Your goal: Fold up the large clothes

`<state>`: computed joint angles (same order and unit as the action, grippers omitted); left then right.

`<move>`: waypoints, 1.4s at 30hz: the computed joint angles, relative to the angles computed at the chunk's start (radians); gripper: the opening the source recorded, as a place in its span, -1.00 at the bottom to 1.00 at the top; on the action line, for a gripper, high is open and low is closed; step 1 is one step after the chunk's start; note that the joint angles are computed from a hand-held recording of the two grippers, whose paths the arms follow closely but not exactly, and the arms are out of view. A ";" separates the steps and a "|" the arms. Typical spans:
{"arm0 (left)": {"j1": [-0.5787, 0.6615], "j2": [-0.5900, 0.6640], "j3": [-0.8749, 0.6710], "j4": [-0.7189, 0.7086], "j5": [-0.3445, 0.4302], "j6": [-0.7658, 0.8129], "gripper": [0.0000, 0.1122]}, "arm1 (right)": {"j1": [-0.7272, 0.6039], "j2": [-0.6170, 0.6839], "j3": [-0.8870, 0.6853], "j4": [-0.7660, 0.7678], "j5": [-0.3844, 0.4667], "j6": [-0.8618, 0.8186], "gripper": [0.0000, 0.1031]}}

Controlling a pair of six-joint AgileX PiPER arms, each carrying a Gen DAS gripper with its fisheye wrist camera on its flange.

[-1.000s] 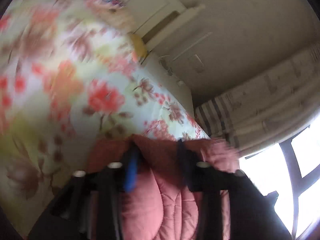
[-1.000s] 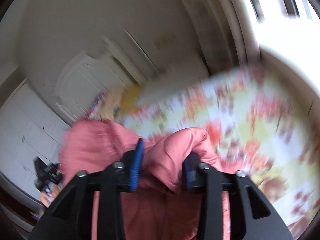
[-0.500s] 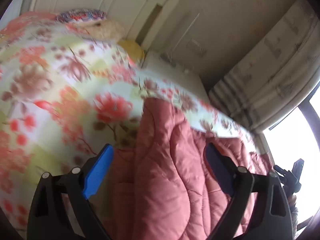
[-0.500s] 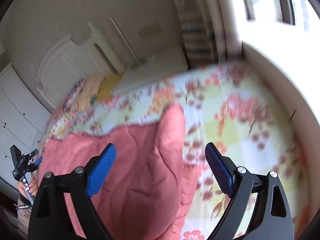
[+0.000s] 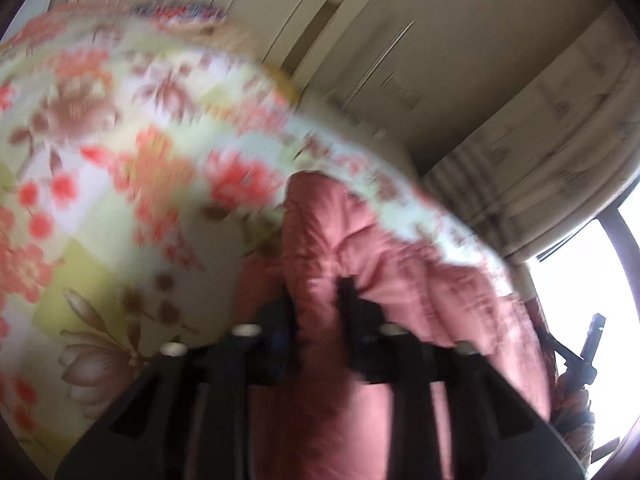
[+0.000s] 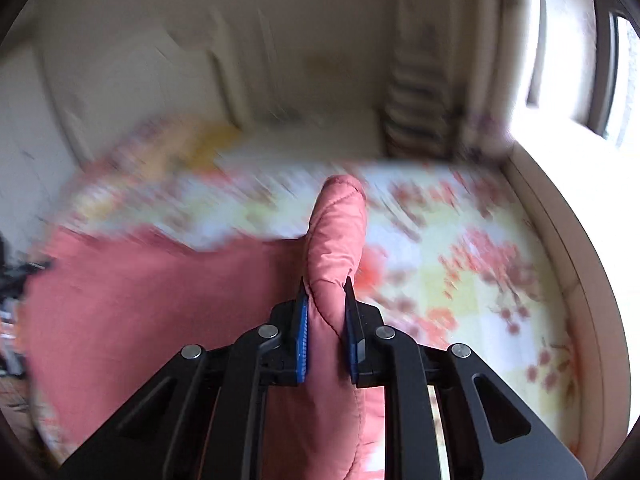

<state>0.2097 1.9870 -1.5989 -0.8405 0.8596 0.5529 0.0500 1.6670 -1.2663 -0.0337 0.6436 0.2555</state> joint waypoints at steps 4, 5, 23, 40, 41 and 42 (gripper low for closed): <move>0.008 -0.071 0.066 0.074 -0.107 -0.102 0.49 | -0.052 -0.041 0.088 0.115 -0.071 -0.051 -0.18; -0.001 -0.141 0.124 0.118 -0.190 -0.144 0.49 | -0.052 -0.072 0.094 0.098 -0.064 -0.029 0.07; -0.678 -0.227 0.146 1.273 -0.403 -0.679 0.80 | 0.478 0.040 -0.137 -0.445 0.024 0.324 0.58; -0.489 0.134 -0.223 0.685 -0.165 -0.268 0.80 | 0.360 0.306 -0.303 -0.127 -0.003 0.063 0.65; -0.490 0.135 -0.224 0.689 -0.166 -0.270 0.80 | 0.361 0.310 -0.308 -0.130 0.001 0.065 0.65; -0.494 0.139 -0.232 0.704 -0.160 -0.285 0.80 | 0.361 0.314 -0.312 -0.131 0.003 0.066 0.66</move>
<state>-0.2841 2.1262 -1.8311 -0.1367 0.7000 0.2680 0.4113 1.9809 -1.5779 -0.1648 0.6467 0.3215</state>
